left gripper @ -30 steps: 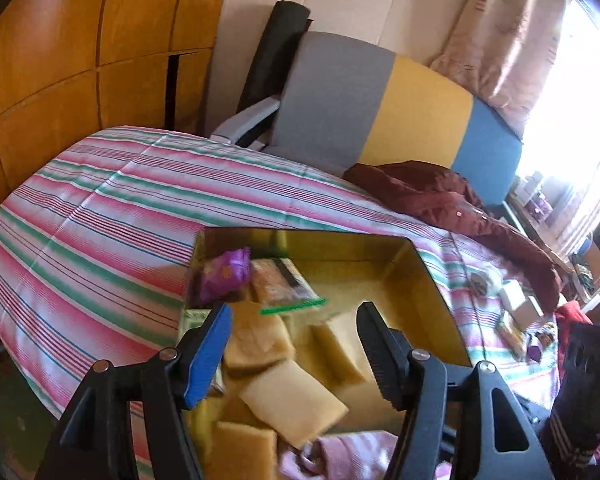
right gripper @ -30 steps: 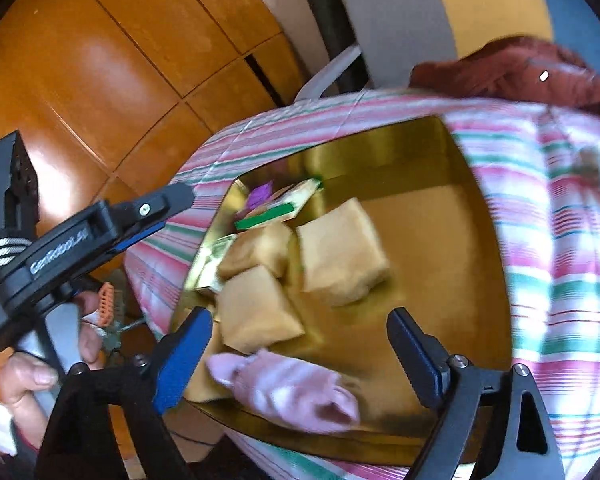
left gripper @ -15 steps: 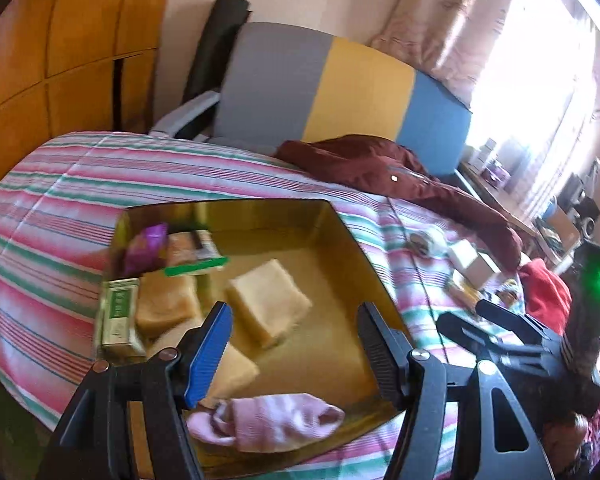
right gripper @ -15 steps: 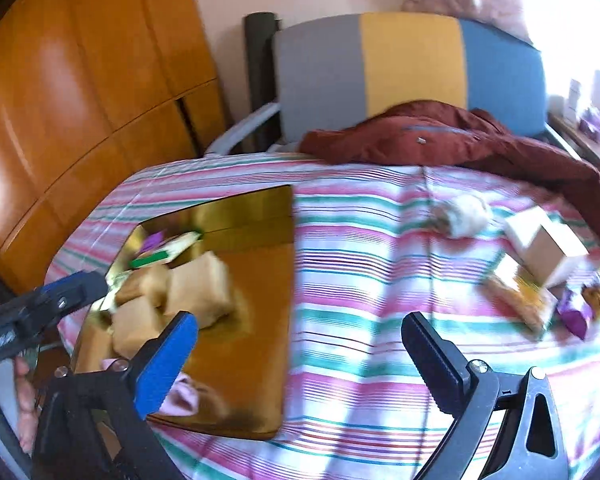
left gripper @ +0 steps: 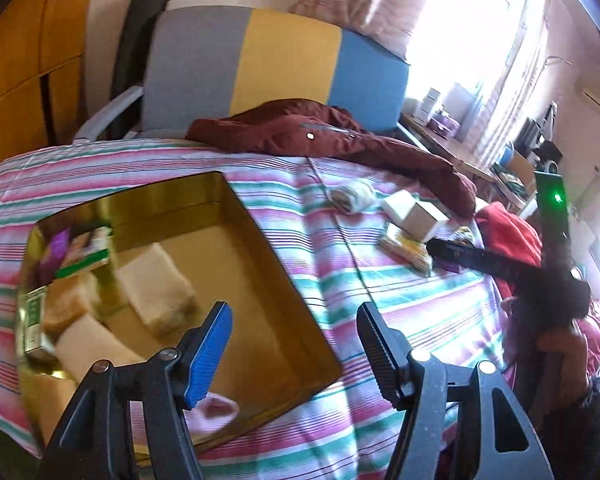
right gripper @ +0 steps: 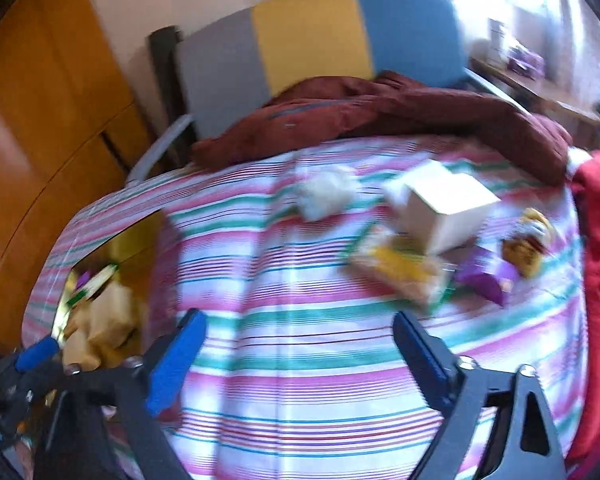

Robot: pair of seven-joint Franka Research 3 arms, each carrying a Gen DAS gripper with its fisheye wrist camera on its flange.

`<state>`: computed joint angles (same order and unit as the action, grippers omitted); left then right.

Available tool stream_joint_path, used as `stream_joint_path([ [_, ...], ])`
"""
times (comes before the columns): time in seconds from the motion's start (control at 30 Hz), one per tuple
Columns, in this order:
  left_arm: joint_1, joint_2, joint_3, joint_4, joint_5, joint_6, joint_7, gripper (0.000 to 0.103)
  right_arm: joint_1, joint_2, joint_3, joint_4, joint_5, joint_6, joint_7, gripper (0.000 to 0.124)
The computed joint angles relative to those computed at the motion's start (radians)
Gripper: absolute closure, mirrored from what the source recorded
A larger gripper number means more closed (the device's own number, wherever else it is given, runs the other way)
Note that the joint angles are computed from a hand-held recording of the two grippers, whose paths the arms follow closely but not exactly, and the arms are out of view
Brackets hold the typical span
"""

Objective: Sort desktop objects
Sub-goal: 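Move both open tools back to the remaining items on the bedspread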

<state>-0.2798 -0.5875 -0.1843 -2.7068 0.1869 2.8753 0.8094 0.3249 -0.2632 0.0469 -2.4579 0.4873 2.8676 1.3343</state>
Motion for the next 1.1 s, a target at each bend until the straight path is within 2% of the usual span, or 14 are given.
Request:
stream_joint_path([
  [0.13,-0.028,0.054,0.001,0.040,-0.011,0.002,0.018,0.038,-0.054,0.020,-0.047,0.025,0.019,-0.052,0.031,0.043],
  [0.2,-0.044,0.081,0.005,0.059,-0.020,0.007,0.032,0.038,-0.101,0.032,-0.050,0.034,-0.011,-0.064,0.074,0.044],
  [0.5,-0.086,0.205,0.004,0.157,-0.074,-0.014,0.093,0.038,-0.204,0.111,-0.059,0.097,-0.111,-0.112,0.175,0.047],
  [0.6,-0.090,0.234,-0.003,0.179,-0.086,-0.017,0.111,0.038,-0.217,0.162,-0.064,0.145,-0.130,-0.158,0.199,0.049],
  [0.83,-0.107,0.290,0.000,0.219,-0.139,-0.030,0.165,0.038,-0.220,0.277,-0.069,0.230,-0.032,-0.189,0.185,0.050],
  [1.0,-0.114,0.329,0.004,0.244,-0.188,-0.035,0.204,0.038,-0.220,0.317,-0.065,0.258,-0.097,-0.181,0.224,0.050],
  [1.1,-0.120,0.353,0.008,0.263,-0.231,-0.038,0.233,0.038,-0.220,0.337,-0.067,0.275,-0.137,-0.183,0.241,0.054],
])
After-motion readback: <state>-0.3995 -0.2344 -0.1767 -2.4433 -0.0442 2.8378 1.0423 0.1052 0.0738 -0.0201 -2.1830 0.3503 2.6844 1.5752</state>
